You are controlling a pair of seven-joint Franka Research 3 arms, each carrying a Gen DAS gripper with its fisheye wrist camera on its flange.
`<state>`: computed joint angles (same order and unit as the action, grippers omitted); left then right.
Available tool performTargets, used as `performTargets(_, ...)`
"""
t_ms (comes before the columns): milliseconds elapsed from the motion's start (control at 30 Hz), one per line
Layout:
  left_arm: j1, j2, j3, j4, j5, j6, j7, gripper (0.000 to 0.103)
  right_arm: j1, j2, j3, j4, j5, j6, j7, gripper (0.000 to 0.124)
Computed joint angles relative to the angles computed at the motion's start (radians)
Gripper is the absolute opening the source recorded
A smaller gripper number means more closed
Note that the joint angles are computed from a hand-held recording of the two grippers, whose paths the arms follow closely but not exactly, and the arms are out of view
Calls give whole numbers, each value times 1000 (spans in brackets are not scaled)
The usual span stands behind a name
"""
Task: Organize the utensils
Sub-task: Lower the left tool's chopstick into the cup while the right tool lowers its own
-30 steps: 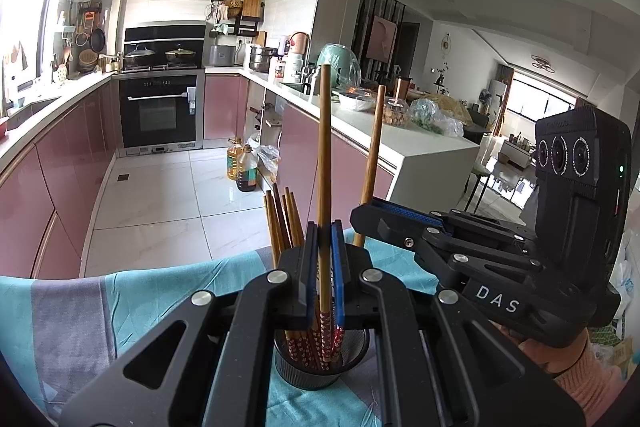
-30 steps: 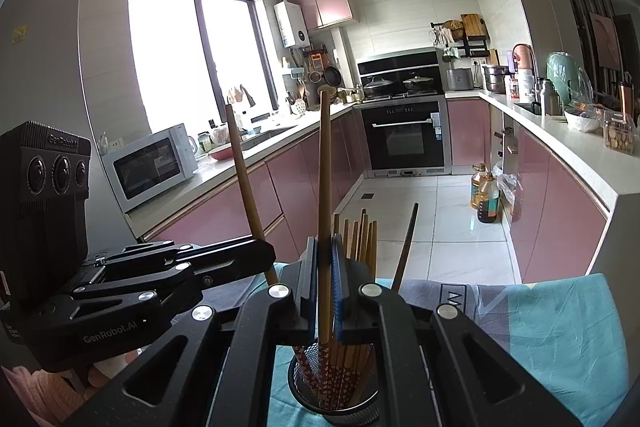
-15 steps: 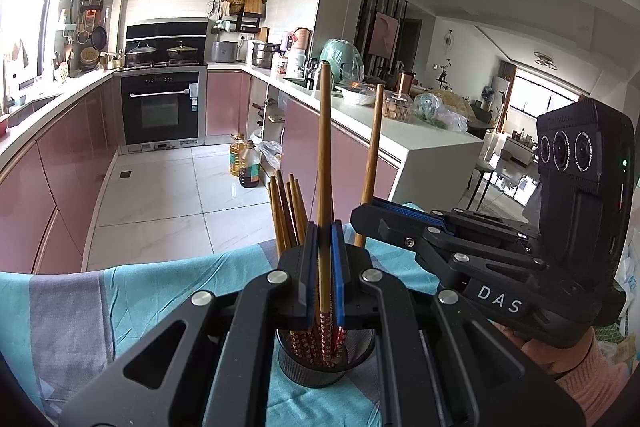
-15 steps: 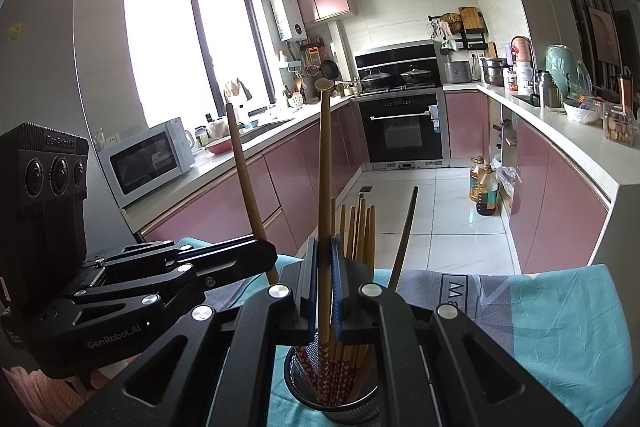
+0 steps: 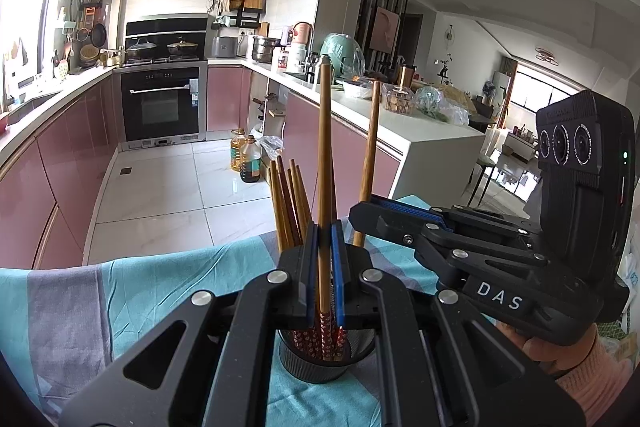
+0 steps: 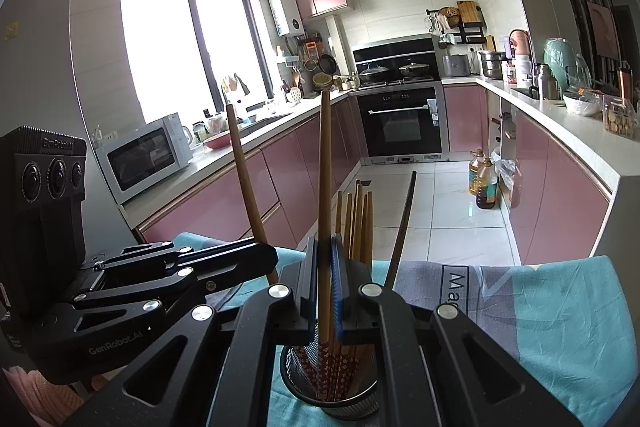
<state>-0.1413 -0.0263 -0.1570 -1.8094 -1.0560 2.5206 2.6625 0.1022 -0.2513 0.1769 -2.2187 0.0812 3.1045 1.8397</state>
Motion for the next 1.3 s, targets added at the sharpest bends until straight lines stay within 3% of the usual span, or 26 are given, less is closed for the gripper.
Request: performTargets(1300,15,51,-22,21,131,-14,-98,7,51,44,-46,7,44,-43,-27,6)
